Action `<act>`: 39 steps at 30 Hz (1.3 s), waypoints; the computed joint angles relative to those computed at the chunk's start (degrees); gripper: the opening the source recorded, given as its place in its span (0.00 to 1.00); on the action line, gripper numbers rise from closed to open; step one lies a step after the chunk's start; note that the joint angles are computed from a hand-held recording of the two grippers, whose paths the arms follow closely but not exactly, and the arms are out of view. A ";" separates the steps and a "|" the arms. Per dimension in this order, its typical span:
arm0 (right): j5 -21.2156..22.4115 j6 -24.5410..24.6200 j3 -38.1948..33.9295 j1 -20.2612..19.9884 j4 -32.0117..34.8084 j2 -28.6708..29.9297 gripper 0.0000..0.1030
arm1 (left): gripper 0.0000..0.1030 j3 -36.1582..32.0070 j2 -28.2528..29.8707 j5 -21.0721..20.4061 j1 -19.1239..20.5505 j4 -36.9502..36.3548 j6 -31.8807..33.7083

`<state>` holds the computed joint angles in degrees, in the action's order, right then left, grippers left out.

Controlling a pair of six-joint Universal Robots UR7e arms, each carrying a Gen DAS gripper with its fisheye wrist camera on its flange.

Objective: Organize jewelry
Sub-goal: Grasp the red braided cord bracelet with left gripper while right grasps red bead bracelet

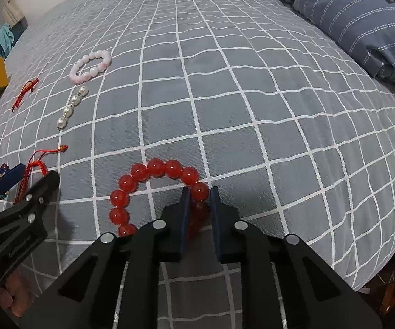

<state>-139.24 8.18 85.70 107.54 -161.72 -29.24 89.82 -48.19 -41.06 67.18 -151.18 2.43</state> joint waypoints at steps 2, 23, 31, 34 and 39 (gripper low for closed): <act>-0.44 0.20 -0.42 0.35 0.24 0.31 0.13 | 0.26 0.02 -0.28 0.31 -0.13 0.43 -0.49; -0.91 2.33 1.66 5.81 -5.58 -1.40 0.13 | 0.07 2.88 -8.81 -5.72 -1.31 6.80 -2.81; -1.30 2.14 1.30 7.47 -6.50 -1.78 0.13 | 0.07 3.58 -10.70 -3.82 -2.56 6.96 -2.76; -1.55 1.87 0.87 7.99 -6.89 -1.68 0.13 | 0.07 3.96 -11.47 -2.42 -3.05 6.39 -2.50; -2.26 1.12 -0.96 9.10 -6.76 -0.91 0.13 | 0.07 3.87 -12.58 -0.92 -3.57 6.55 -2.10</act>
<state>-141.50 9.30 84.74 116.64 -168.48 -30.15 93.69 -60.78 -41.98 63.60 -144.63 0.33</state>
